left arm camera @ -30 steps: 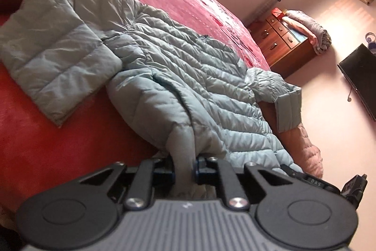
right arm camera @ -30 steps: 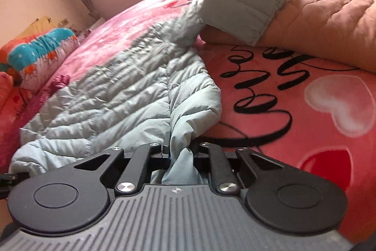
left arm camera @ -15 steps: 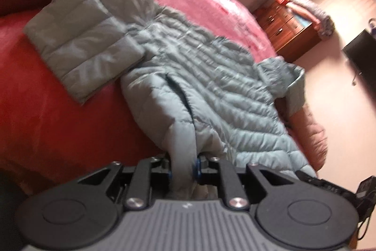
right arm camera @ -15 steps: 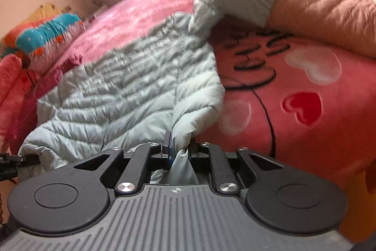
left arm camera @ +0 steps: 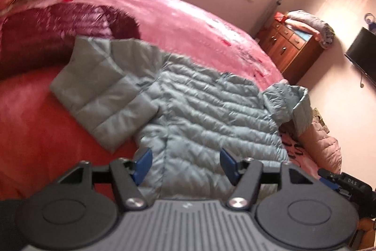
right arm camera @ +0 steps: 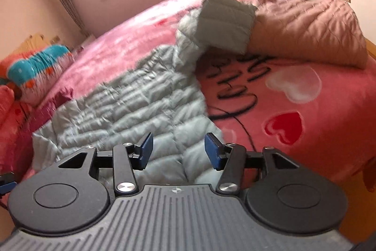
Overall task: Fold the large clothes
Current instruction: 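Release the jacket with both grippers and smooth it flat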
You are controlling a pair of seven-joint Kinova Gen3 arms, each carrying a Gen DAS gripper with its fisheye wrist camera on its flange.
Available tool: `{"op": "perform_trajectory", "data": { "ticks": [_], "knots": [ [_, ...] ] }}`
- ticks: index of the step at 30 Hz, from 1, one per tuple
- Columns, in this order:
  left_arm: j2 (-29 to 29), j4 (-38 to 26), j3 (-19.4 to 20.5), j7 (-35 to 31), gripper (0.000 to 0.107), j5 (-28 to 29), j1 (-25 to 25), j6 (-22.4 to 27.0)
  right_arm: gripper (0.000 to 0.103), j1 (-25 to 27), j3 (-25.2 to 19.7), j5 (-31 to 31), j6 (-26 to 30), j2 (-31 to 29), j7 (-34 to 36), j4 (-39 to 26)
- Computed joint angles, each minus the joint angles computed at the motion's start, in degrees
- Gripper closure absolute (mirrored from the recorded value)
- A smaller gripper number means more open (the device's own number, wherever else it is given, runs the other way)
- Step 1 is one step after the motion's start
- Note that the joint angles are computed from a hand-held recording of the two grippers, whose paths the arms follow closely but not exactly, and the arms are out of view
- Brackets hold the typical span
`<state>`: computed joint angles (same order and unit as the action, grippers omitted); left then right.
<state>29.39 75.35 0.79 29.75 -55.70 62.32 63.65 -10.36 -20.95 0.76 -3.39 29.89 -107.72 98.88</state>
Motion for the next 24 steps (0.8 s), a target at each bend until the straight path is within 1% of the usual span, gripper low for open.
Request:
{"op": "perform_trajectory", "data": {
  "ticks": [1,2,5,7,9,12,13,15,16,17,19,21,22,24],
  "knots": [
    [0.3,-0.17,-0.03,-0.32,0.044,-0.3,-0.26,-0.58,0.034,-0.39,0.06,0.0,-1.16,0.52,0.01,-0.21],
    [0.67,-0.43,-0.07,-0.79,0.044,-0.49,-0.8,-1.72,0.028,-0.35,-0.44,0.36,-2.35,1.34,-0.01,-0.65],
    [2.35,-1.34,-0.81,-2.0,0.044,-1.34,-2.06,-6.04,0.021,-0.17,-1.76,1.95,-4.84,3.93,-0.73,-2.47],
    [3.98,-2.28,-1.8,-3.86,0.044,-1.94,-2.61,-8.3,0.018,-0.64,-1.79,3.12,-5.34,5.67,-1.28,-3.93],
    [6.12,-4.42,-2.68,-7.16,0.044,-1.68,-3.27,-9.07,0.018,-1.71,-1.12,3.4,-5.36,7.51,-1.87,-5.89],
    [8.31,-5.45,-4.87,-8.84,0.044,-1.68,-4.2,-13.34,0.018,-0.86,-2.81,4.89,-4.76,10.45,-2.73,-8.95],
    [9.23,-6.32,-5.31,-9.86,0.044,-0.94,-4.68,-13.87,0.018,-0.13,-4.02,5.64,-4.02,11.82,-2.85,-10.46],
    [10.98,-8.21,-6.2,-11.86,0.044,0.87,-5.23,-14.06,0.019,0.24,-5.36,6.24,-1.52,14.07,-2.77,-13.76],
    [11.84,-8.76,-6.86,-12.53,0.044,1.39,-5.33,-14.48,0.021,0.21,-5.83,6.24,-0.36,14.7,-2.4,-14.77],
    [12.89,-9.82,-7.16,-13.94,0.044,2.41,-5.63,-14.09,0.025,0.78,-7.19,6.62,1.15,16.08,-1.54,-16.54],
    [15.14,-12.66,-7.39,-17.5,0.044,5.14,-6.28,-11.88,0.028,1.45,-9.41,6.2,4.59,18.37,0.34,-19.74],
    [16.55,-13.61,-8.46,-18.76,0.044,6.85,-6.33,-11.24,0.031,0.08,-8.13,4.51,8.29,19.59,1.2,-22.68],
    [17.29,-14.16,-8.89,-19.44,0.044,7.59,-6.29,-10.63,0.038,-1.1,-6.64,3.67,10.08,20.08,1.4,-24.26],
    [17.92,-13.64,-10.3,-19.16,0.043,7.88,-5.64,-10.98,0.047,-3.77,-2.86,2.05,13.59,20.54,1.28,-26.97]
  ]
}}
